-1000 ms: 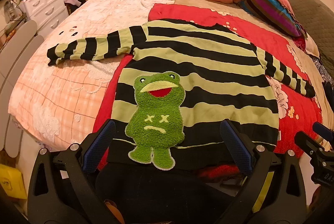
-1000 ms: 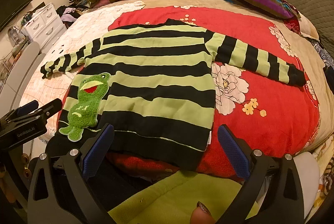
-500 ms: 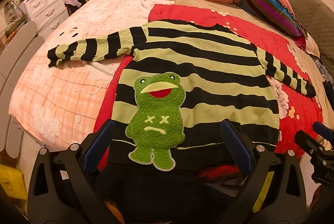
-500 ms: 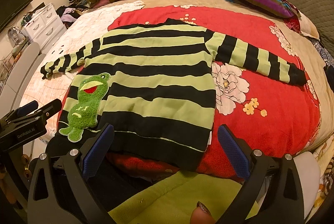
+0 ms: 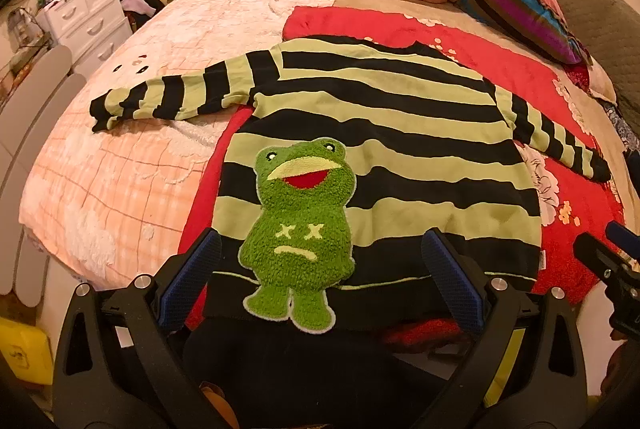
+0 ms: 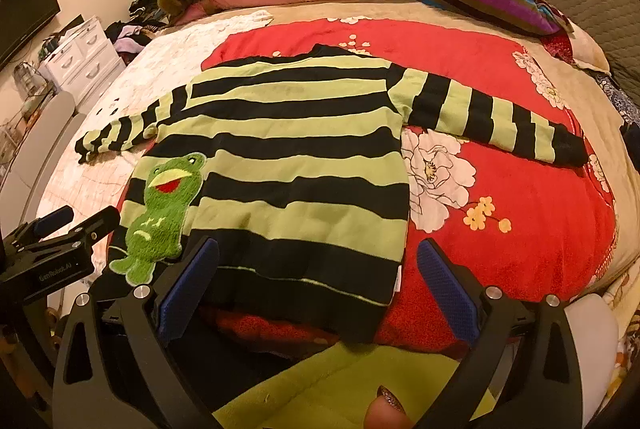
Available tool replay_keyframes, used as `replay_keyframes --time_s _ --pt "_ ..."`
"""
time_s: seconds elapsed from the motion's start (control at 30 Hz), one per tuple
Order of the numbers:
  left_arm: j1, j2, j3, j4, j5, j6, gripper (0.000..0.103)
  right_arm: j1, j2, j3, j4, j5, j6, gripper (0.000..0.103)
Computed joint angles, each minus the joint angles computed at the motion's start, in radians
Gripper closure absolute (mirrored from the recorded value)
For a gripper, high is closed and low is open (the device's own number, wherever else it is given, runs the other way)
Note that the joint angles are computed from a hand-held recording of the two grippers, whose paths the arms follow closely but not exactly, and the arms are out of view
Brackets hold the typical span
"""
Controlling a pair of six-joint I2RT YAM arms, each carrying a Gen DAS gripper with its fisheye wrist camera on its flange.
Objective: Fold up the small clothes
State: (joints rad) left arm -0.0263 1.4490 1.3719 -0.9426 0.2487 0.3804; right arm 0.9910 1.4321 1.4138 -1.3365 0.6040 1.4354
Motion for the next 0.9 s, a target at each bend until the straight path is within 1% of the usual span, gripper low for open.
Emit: replay_keyframes --time_s 0.23,0.37,0.43,0.6,0.9 --pt "-0.050 0.028 0.004 0.027 -0.034 -0.024 0.009 -0.050 -0.042 -0.060 0.072 -0.003 -0.061 0.004" --pt "-0.078 0.050 0.024 0.030 -0.031 -0.048 0.009 -0.089 -0.080 -0.103 0.112 -0.006 -0.096 0.004" --pt "-0.098 0.061 0.033 0.040 -0.047 -0.065 0.009 -0.111 -0.098 -0.121 0.126 -0.005 -0.112 0.004" --pt "-0.132 0.114 0.096 0.028 -0.055 -0.115 0.009 -0.172 -0.144 -0.163 0.158 -0.012 -0.155 0.004" --pt "-0.191 0.201 0.206 0.021 -0.090 -0.180 0.009 -0.315 -0.209 -0.196 0.227 -0.028 -0.287 0.004"
